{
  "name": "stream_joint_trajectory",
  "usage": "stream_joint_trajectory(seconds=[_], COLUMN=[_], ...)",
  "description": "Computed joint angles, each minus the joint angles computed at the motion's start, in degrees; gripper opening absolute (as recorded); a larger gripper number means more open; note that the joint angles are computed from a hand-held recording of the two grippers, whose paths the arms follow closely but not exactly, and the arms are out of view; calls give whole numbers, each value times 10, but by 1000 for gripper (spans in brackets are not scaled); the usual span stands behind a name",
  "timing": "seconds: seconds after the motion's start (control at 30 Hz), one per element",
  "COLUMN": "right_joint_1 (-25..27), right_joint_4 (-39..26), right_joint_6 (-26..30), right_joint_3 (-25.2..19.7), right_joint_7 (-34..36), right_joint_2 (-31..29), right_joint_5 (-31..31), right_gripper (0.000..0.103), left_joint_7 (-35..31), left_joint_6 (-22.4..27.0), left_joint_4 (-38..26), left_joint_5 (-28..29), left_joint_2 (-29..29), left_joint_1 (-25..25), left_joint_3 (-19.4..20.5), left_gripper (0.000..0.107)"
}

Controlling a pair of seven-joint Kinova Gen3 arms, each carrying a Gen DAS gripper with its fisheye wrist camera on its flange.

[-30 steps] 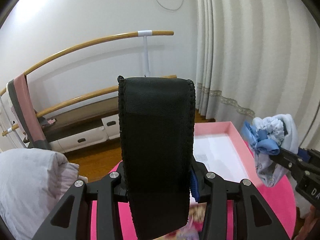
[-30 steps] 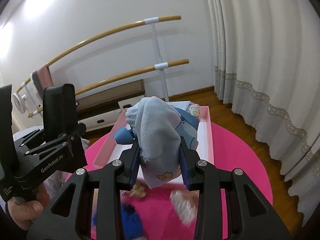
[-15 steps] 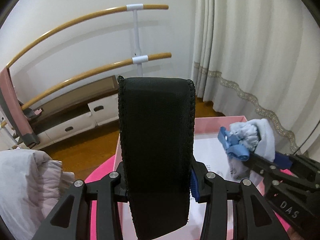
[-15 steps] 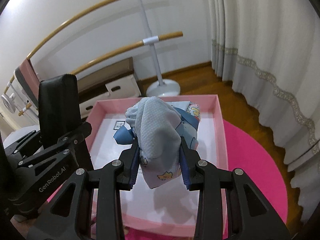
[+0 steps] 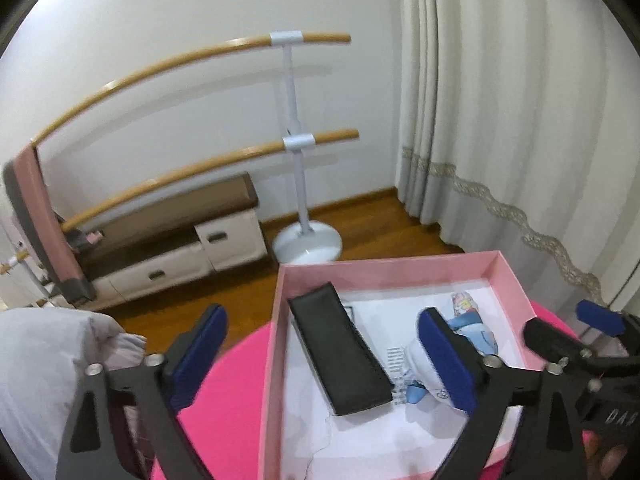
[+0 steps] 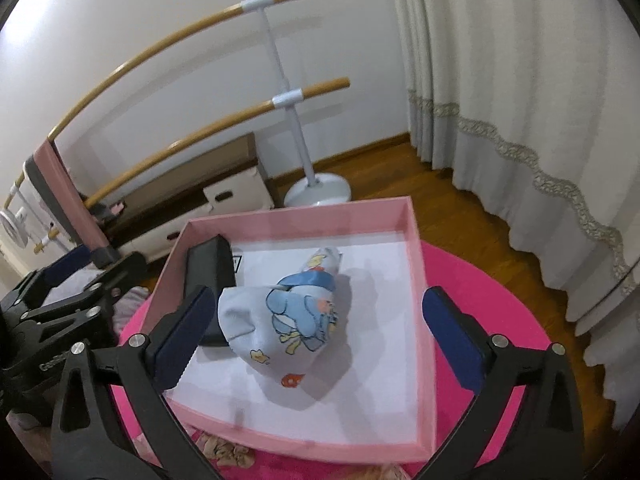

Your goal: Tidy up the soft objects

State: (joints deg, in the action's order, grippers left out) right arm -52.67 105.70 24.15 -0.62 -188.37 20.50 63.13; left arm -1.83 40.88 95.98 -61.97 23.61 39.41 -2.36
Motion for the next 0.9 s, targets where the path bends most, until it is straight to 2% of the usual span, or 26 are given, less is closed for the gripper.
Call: stream_joint_trajectory(seconds=[0.07,0.13,0.2,0.27,0.33,0.43,0.5,0.63,0.7,0.83,0.9], right_joint_1=[-46,-79,-88,-68,-73,-85,-90,-106,-112,-126,-138], right_joint_4=[20,41,57,67,80,95,103,118,122,128,130], right_joint_6=[2,19,59,99,135,189,220,293,326,397,428], right_joint_3=[42,59,35,-18,-44,-78,-102,-154,-180,-229,-246], right_joint_7=[-47,-93,-140,-170,-201,-228,-239,-253,-256,-266,-274], right_joint_2=[-18,-40,-59,-74,-89,-107,-117,-132,-137,-143,-143], right_joint_5=[27,60,99,124,144,158,162,157,151,138,132], right_gripper=[103,103,103,103,103,103,103,103,103,103,103], left_joint_7=[47,93,140,186,233,302,323,355,372,387,404], left_joint_6=[42,73,86,104,121,180,227,302,344,394,437], left_joint_4=[39,61,86,103,134,180,216,231,238,237,233], left_joint_5=[-28,-53,-73,-95,-124,-155,-141,-120,-99,-78,-55], left_joint_2=[-25,-37,-48,-52,-65,-81,-109,-118,-128,-141,-141], left_joint_1=[53,106,159,190,184,172,193,196,214,219,253], left_joint_3=[-4,-22,-52,-61,-33,47,83,161,192,237,253], left_gripper=[103,103,103,103,103,103,103,103,103,103,103])
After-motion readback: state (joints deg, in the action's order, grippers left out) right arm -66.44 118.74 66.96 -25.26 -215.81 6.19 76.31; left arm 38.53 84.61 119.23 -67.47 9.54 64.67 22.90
